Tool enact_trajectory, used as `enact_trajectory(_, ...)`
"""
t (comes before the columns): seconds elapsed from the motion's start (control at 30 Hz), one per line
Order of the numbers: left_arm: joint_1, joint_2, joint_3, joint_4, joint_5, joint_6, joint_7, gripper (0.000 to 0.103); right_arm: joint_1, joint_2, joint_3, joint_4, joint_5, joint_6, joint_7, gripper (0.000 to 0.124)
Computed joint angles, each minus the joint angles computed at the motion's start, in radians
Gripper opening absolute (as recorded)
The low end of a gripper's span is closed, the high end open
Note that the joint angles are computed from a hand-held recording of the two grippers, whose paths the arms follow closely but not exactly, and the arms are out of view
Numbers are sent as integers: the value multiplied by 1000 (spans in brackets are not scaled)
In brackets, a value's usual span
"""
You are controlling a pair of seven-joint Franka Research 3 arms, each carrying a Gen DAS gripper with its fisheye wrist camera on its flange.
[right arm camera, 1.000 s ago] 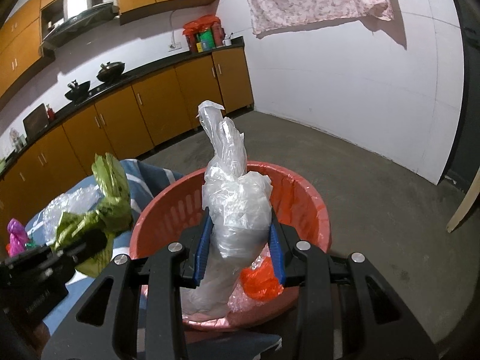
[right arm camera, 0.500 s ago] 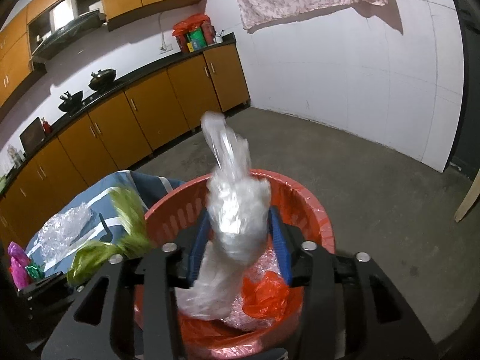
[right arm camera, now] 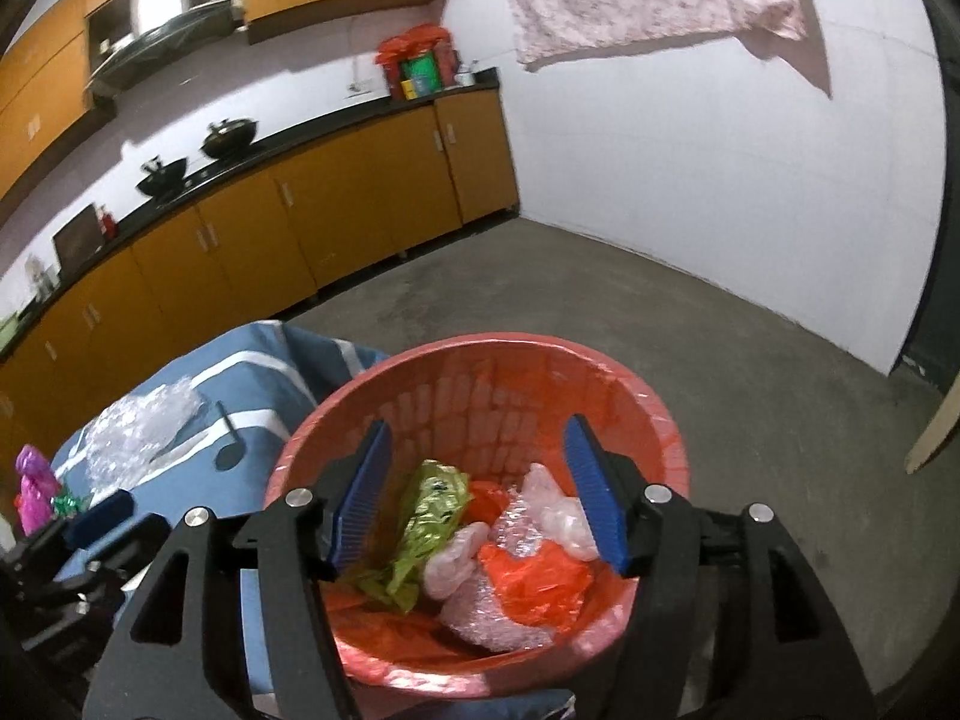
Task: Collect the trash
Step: 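Open both tools to drop the green and clear bags into the basket, then grasp the bubble wrap with the right tool while the left tool grasps the pink bag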
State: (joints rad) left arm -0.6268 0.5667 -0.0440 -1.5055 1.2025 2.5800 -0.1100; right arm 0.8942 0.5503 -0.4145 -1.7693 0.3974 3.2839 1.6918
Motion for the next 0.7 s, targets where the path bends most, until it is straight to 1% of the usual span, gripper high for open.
enact_trajectory(0.07,-17,-58,15,-73,35,-40,-56,72,10,1,4,11,-13,-1,-13,62)
enact_trajectory(0.1,-24,-102,16,-130,59,-78,-99,72,9,2,16,20,-23,-2,-23,62)
enact_trajectory(0.17,-22,-169,5,-215,89,-141,-162,75,3,3,40,34,-36,-4,-39,62)
enact_trajectory(0.33,-7,-340,-43,-429,101,-349,-274,80,-45,30,148,120,-90,-38,-79,64)
enact_trajectory(0.4,5,-404,-67,-506,77,-442,-309,81,-63,45,187,156,-115,-55,-85,64)
enact_trajectory(0.43,15,-430,-79,-537,67,-471,-326,81,-83,56,224,181,-131,-68,-94,64)
enact_trajectory(0.47,24,-456,-91,-569,55,-502,-342,81,-89,64,239,197,-142,-76,-94,64)
enact_trajectory(0.53,47,-505,-114,-628,29,-559,-370,82,-95,95,268,253,-168,-103,-93,64)
enact_trajectory(0.6,74,-546,-135,-676,-2,-597,-389,81,-99,134,297,322,-197,-134,-93,64)
enact_trajectory(0.67,104,-583,-153,-718,-12,-606,-412,82,-99,165,314,372,-223,-153,-88,64)
enact_trajectory(0.7,118,-598,-162,-736,-17,-614,-424,82,-101,199,328,430,-237,-178,-89,64)
